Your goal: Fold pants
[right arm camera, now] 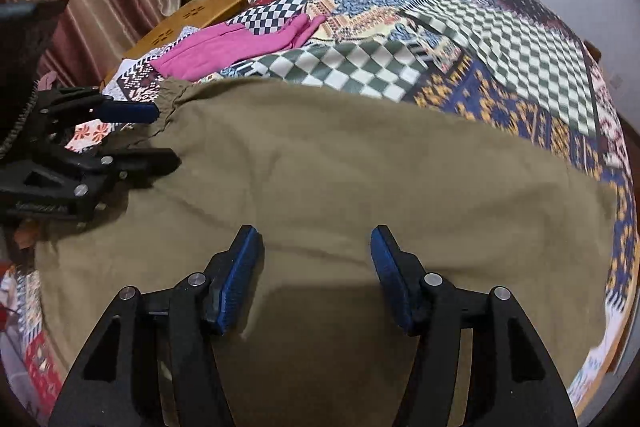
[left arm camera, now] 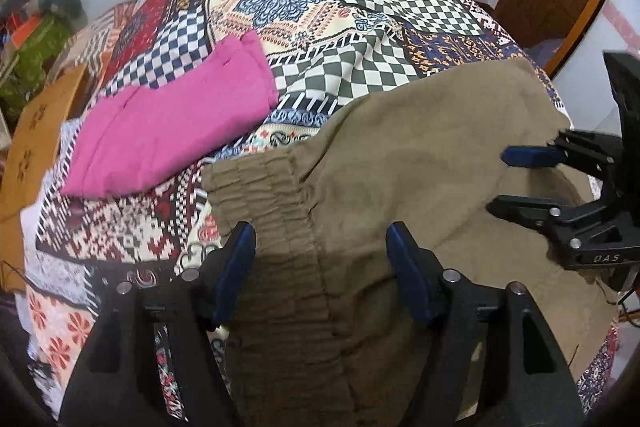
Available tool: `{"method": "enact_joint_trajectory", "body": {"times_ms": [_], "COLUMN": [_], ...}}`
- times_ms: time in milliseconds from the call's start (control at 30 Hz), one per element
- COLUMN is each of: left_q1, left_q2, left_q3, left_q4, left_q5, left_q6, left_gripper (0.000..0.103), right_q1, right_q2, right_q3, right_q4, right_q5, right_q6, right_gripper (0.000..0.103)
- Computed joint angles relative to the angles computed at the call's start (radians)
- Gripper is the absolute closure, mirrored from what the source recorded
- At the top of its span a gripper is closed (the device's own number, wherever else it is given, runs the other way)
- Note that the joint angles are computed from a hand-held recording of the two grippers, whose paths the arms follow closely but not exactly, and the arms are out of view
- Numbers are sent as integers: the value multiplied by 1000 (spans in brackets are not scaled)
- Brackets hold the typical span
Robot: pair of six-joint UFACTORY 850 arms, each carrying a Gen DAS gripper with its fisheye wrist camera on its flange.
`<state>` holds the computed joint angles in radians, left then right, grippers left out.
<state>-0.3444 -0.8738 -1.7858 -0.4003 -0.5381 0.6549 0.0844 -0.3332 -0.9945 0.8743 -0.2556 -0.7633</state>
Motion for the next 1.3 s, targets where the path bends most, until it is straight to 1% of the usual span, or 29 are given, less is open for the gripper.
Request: {"method": "enact_joint_trajectory", "body": {"times_ms": [100, 500, 600, 733, 767, 867, 933, 1033, 1100, 1200, 1233, 1300], "left_q1": [3, 24, 38, 59, 64, 78, 85, 94, 105, 122, 126, 129], "left_q2": [21, 146, 175, 226, 237, 268, 285, 299, 301, 296, 292, 291], "left_q3": [30, 195, 231, 286, 299, 333, 354, 374, 376, 375, 374, 379], "left_q4": [-9, -39, -79, -162, -181, -236, -266, -283, -302, -370, -387, -405], "left_q5": [11, 80, 90, 113, 119, 127, 127, 116, 86, 20, -5, -31], "left_q6": [-2, 33, 45, 100, 116, 161, 185, 176, 169, 187, 187, 192], "left_gripper": [34, 33, 33, 33, 33, 33, 33, 33, 32, 32, 32, 32], "right_q1": [-7, 4, 8, 19, 26, 43, 49, 54, 63, 76, 82, 96], "right_q2": [36, 177, 209, 251, 260, 279, 293, 314, 331, 353, 360, 367], "right_q3": [44, 178, 211, 249, 256, 276, 293, 315, 325, 326, 323, 311], "right_q4": [24, -164, -269, -410, -478, -615, -646, -647, -726, -849, -904, -1023], "right_q5": [4, 51, 55, 51, 49, 50, 59, 67, 69, 77, 84, 103], "right_q6": [11, 296, 427, 589, 661, 810, 862, 901, 995, 1131, 1188, 1307], "right_gripper": [48, 48, 47, 47, 47, 47, 47, 47, 47, 47, 47, 47]}}
